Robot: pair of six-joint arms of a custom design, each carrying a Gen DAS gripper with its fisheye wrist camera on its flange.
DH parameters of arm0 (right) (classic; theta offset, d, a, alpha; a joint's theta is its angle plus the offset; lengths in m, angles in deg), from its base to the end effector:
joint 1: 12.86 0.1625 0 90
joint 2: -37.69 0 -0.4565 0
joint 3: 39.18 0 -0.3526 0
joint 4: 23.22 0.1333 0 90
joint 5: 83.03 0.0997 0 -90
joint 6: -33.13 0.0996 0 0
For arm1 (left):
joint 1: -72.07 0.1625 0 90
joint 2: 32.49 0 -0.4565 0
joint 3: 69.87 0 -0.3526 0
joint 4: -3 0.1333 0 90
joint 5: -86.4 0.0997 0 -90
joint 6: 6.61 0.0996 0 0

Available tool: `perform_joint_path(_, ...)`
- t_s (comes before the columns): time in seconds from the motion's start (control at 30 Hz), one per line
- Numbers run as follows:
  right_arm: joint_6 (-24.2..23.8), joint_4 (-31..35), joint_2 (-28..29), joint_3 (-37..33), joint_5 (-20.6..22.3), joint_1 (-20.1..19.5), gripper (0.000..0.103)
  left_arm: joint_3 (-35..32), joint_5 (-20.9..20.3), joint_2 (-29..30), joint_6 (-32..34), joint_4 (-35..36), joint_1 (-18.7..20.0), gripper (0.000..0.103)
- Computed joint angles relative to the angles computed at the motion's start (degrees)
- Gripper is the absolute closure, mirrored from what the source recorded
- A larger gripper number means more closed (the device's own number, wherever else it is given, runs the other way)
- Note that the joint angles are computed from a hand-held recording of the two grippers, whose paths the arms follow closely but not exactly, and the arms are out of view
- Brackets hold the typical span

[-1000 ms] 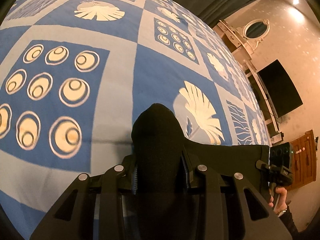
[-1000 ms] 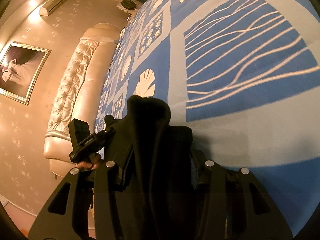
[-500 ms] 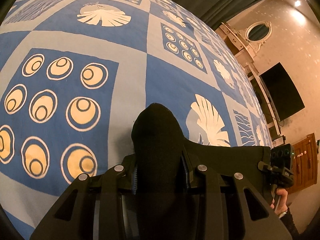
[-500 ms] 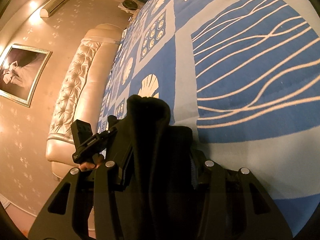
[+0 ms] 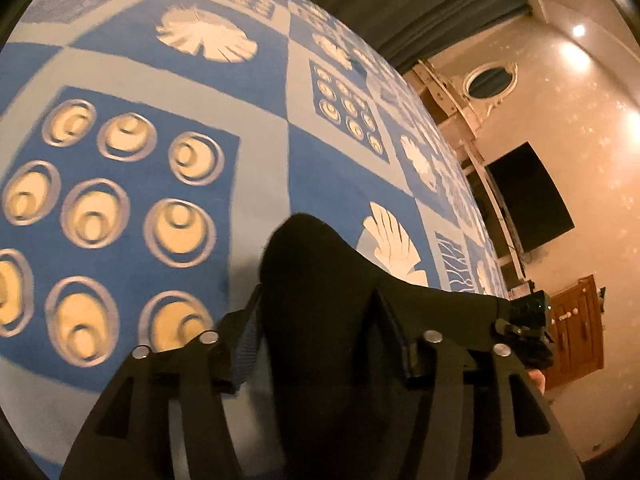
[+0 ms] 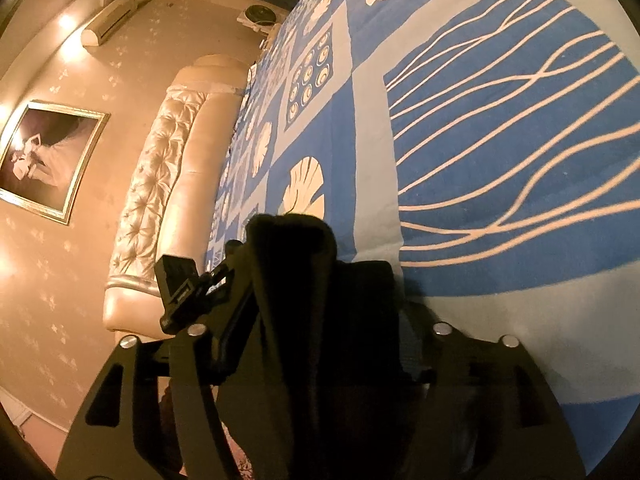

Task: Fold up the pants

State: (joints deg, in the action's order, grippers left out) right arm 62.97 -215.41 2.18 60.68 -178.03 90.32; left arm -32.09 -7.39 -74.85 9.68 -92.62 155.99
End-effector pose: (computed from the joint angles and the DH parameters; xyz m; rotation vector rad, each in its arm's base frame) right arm 0.2727 -0.6179 0.0926 0.4513 2.7901 -0.9465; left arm 0.0408 -0.8134 0.4181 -0.6061 -3.0186 0.2828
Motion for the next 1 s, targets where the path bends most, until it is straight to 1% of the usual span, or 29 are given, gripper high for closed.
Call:
perform_joint_path(0.1,1.5,-3.1,-0.5,1.7,-1.3,0.3,0.034,1.2,0.3,-1.5,-1.5,-1.0,0.5,0.043)
perform_joint_path(0.17,2.6,-4.7,-1.0,3.2,-2.4,0.5,0.032,0.7,-0.3,-1.9,-2.3,1.2,0.9,0.043)
perform_joint_path(0.23,3.3,-5.2,-1.6,4.6,-3.4,1.0,0.03,1.6,-1.3,-3.2,-2.3,2.7,1.4,0.042)
perform_joint_path(0.27,3.4,-5.4,-2.0,5.5,-3.8,1.0,0.028,2.5,-1.7,-3.9,-2.4,3.2,1.6,0.036)
perform_joint_path(0.3,3.6,-5.6,-2.5,6.4,-4.1,1.2,0.028,3.9,-2.8,-5.0,-2.3,3.7,2.0,0.033)
perform_joint_path(0.37,3.9,-6.0,-2.8,7.6,-4.3,1.6,0.026,6.5,-4.2,-6.7,-2.2,4.2,2.5,0.032)
perform_joint_path(0.4,4.1,-5.8,-2.9,7.9,-4.3,1.8,0.026,8.8,-4.4,-8.0,-2.1,3.8,2.6,0.031)
perform_joint_path(0.47,3.9,-5.6,-2.9,8.4,-4.0,2.0,0.026,12.5,-4.3,-9.9,-1.1,1.9,2.6,0.028)
perform_joint_path(0.53,3.7,-4.0,-2.4,7.3,-4.2,2.4,0.024,15.4,-3.6,-11.2,0.2,-0.4,2.2,0.027)
perform_joint_path(0.6,2.9,-3.9,-2.3,7.3,-2.9,1.8,0.022,17.3,-3.4,-11.8,0.2,-2.5,1.9,0.026)
perform_joint_path(0.67,2.6,-2.2,-1.3,5.5,-0.3,1.4,0.022,17.8,-5.0,-11.8,-0.4,-3.1,2.0,0.026)
perform_joint_path(0.7,2.3,-1.7,-1.0,5.0,0.5,1.2,0.022,17.7,-6.6,-11.5,-0.4,-2.7,2.2,0.026)
perform_joint_path(0.73,1.8,-1.1,-0.6,4.3,0.6,1.3,0.024,17.9,-6.9,-11.5,-0.2,-2.7,2.1,0.027)
perform_joint_path(0.77,1.1,0.1,0.1,3.1,1.1,1.4,0.034,18.6,-5.9,-11.6,-0.1,-3.5,1.7,0.037)
perform_joint_path(0.8,1.0,1.0,0.3,2.5,0.5,1.6,0.04,19.9,-2.6,-12.0,-0.3,-5.3,1.0,0.054)
perform_joint_path(0.83,1.3,1.9,0.4,2.1,-0.5,1.8,0.054,20.4,-1.4,-12.1,-0.6,-5.8,1.0,0.057)
perform_joint_path(0.87,1.8,1.8,0.7,2.1,-0.4,1.6,0.059,20.0,-2.5,-11.7,-1.5,-5.8,1.5,0.06)
perform_joint_path(0.9,2.0,0.7,1.0,2.3,0.3,1.3,0.061,19.8,-3.4,-11.7,-1.8,-5.6,1.9,0.064)
perform_joint_path(0.93,2.0,0.0,1.1,2.5,0.5,1.2,0.064,19.7,-3.7,-11.6,-1.9,-5.4,2.1,0.065)
perform_joint_path(1.0,2.0,-1.2,1.5,2.8,1.3,0.9,0.065,20.5,-3.3,-12.0,-0.6,-6.1,2.0,0.067)
